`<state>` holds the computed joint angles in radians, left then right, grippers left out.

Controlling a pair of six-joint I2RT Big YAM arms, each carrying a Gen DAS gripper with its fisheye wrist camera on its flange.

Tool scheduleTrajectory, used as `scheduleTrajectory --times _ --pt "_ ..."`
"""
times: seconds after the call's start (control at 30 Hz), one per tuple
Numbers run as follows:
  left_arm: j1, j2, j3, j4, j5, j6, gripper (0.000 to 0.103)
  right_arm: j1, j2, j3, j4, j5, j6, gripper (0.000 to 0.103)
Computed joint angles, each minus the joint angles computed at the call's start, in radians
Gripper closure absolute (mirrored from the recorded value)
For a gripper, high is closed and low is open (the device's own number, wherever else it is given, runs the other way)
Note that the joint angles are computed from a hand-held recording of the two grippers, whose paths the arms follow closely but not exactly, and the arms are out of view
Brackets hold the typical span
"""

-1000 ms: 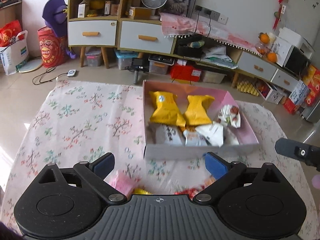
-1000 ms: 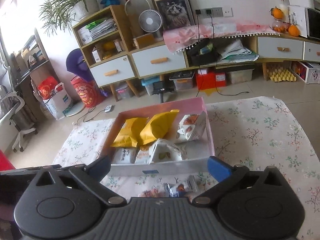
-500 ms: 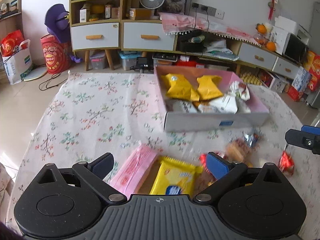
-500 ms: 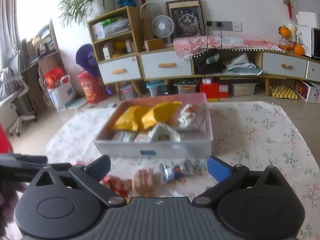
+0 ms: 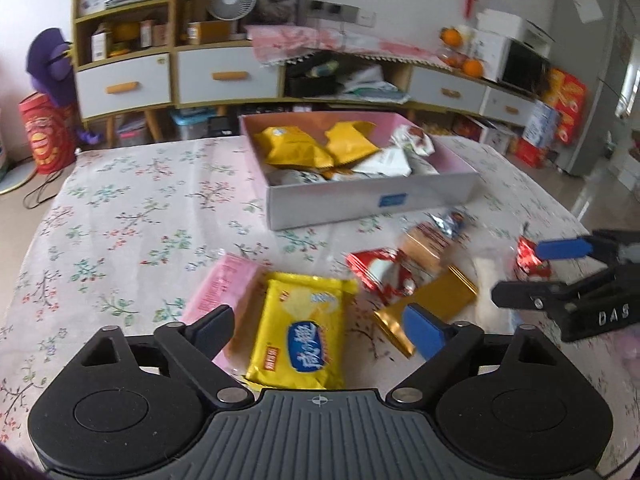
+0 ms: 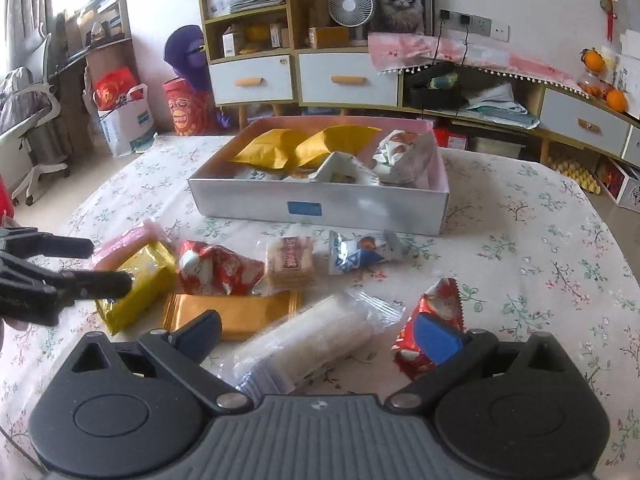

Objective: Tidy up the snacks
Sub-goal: 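Move both tools back over the snack pile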

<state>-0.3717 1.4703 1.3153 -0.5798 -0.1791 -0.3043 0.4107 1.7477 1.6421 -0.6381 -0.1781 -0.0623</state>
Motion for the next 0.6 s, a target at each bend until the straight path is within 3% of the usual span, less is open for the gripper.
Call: scheduleTrajectory --times 0.23,0.43,0.6 --pt "0.000 0.011 0.009 -0.035 0.031 0.008 0.028 0.008 -0.017 -0.021 0.016 -0.014 -0.005 0.015" --pt "-0.001 0.029 0.026 -0.075 0.002 0.005 0.039 0.011 -0.018 -0.010 -0.038 -0.063 -0.010 0.024" --pt "-0.003 0.041 0.043 -0.102 -0.016 0.000 0.043 0.022 0.001 0.010 -0.085 -0.046 0.016 0.030"
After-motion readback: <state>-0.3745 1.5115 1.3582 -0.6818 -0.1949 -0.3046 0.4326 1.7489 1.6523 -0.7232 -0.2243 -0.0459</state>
